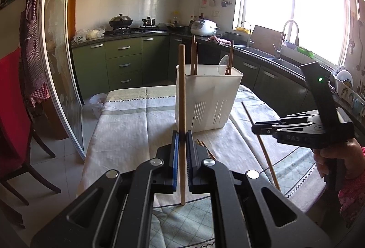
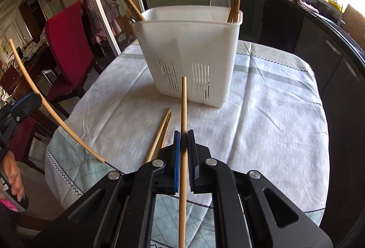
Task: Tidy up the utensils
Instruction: 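Grasp a chopstick with the right gripper while the left carries its chopstick to the holder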
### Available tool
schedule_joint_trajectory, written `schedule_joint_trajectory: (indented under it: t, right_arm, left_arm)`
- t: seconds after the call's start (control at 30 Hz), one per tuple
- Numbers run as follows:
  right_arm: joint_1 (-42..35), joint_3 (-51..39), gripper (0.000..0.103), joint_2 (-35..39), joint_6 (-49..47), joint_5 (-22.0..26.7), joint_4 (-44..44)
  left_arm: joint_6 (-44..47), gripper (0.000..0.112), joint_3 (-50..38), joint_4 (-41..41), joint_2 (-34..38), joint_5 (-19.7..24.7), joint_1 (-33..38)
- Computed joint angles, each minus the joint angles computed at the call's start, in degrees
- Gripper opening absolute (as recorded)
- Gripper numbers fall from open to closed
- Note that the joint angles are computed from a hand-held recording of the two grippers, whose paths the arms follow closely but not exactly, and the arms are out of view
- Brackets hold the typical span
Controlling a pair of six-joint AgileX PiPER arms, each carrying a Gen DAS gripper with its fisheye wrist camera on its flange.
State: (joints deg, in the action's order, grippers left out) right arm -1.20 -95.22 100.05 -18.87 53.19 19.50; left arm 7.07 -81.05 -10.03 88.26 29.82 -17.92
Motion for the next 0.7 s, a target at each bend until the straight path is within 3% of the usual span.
schedule_joint_trajectory:
  t: [0.4, 0.7]
  right_arm:
    - [-14.04, 18.03, 0.007, -20.38, -16.04, -3.34, 18.17]
    - [-16.05, 21.86, 0.007, -25.81, -18.93, -3.53, 20.34]
  left_arm:
    - [-1.50, 0.006, 0.51, 2.70, -0.29, -0.82, -1.08]
    - [-1.49, 0.006, 0.40, 3.29, -0.44, -0.64, -1.80]
